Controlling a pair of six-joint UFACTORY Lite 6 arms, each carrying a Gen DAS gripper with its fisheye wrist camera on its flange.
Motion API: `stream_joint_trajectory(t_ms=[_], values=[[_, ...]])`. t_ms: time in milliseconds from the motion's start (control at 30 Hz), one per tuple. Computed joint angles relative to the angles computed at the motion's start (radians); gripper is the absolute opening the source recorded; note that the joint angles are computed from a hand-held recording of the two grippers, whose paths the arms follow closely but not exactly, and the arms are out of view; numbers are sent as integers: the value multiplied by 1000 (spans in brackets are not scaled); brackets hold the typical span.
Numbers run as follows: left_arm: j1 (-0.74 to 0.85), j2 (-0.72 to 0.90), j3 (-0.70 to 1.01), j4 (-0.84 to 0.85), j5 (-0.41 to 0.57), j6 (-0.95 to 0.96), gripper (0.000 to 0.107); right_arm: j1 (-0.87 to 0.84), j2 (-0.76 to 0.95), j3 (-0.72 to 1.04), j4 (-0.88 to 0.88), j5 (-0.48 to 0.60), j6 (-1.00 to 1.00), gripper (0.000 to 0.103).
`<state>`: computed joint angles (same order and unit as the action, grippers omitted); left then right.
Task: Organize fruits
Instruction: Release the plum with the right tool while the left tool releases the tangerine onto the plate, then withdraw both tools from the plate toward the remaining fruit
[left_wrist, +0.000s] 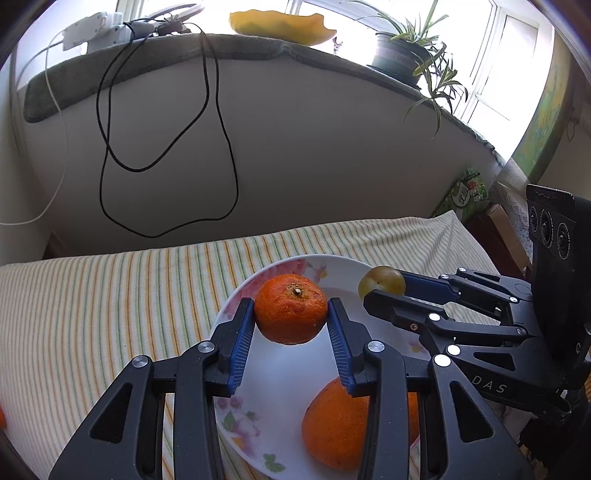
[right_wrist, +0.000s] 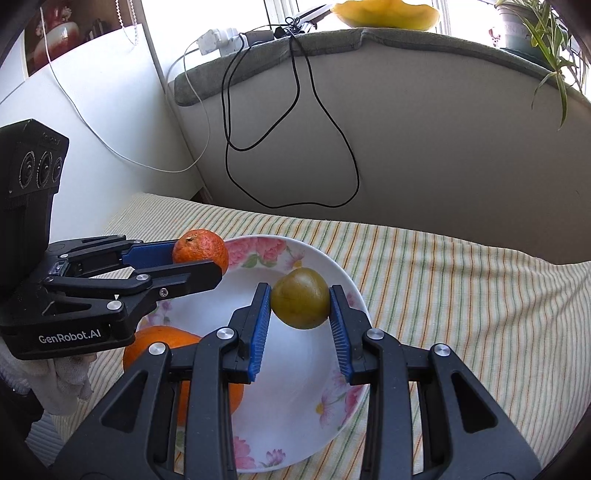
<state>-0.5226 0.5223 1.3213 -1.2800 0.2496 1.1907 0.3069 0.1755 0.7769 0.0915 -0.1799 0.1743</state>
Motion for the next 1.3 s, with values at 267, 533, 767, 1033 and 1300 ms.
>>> stream_joint_trajectory(t_ms=[267, 533, 767, 1033, 1300], values=[[-4, 25, 31, 57, -13, -72, 39, 25, 7, -1, 144, -7, -139, 34], [6, 10, 27, 8, -16, -34, 48, 56, -19, -14, 370, -30, -358, 58], [13, -37, -12, -44, -20, 13, 48, 71, -66, -45, 486, -30, -453, 58], [21, -114, -89, -134, -20, 101, 48, 113, -159, -93, 730, -35, -673, 58], [33, -216, -189, -249, -24, 213, 54, 182, -236, -129, 979, -65, -888, 73]])
